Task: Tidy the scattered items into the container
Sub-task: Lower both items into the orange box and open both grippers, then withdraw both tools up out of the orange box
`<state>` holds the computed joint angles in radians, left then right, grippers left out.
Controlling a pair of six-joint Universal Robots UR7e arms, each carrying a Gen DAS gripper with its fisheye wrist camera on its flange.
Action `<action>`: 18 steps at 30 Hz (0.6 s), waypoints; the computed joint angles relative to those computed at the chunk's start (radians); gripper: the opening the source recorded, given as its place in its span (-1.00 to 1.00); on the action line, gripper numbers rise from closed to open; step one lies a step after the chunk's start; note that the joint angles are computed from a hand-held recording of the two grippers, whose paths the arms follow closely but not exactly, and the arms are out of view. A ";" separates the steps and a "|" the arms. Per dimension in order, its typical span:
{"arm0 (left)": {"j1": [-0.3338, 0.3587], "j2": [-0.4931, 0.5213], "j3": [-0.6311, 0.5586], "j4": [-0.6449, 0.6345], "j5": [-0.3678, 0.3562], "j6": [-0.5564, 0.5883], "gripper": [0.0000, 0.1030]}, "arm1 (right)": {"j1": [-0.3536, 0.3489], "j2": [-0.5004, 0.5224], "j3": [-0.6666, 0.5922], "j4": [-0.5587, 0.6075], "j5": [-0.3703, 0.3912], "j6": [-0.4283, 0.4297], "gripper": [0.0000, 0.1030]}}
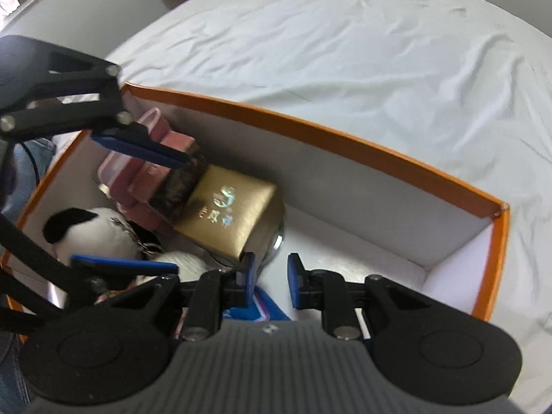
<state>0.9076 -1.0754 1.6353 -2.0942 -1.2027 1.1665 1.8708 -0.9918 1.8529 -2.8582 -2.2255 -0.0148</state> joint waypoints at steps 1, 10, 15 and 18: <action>0.002 -0.012 0.001 0.001 -0.004 -0.015 0.29 | 0.000 0.002 -0.004 0.005 0.007 0.000 -0.56; 0.003 -0.169 0.033 0.007 -0.106 -0.256 0.22 | 0.041 -0.014 0.007 0.002 -0.059 0.044 -0.56; -0.007 -0.277 0.088 -0.021 -0.198 -0.432 0.22 | 0.142 -0.055 0.120 -0.170 -0.150 0.042 -0.56; -0.024 -0.312 0.123 -0.060 -0.157 -0.524 0.10 | 0.212 -0.058 0.191 -0.302 -0.217 0.054 -0.56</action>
<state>0.8840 -1.3871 1.7583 -2.1545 -1.3601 0.6427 2.0826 -1.0502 2.0439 -3.1604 -2.4426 0.0396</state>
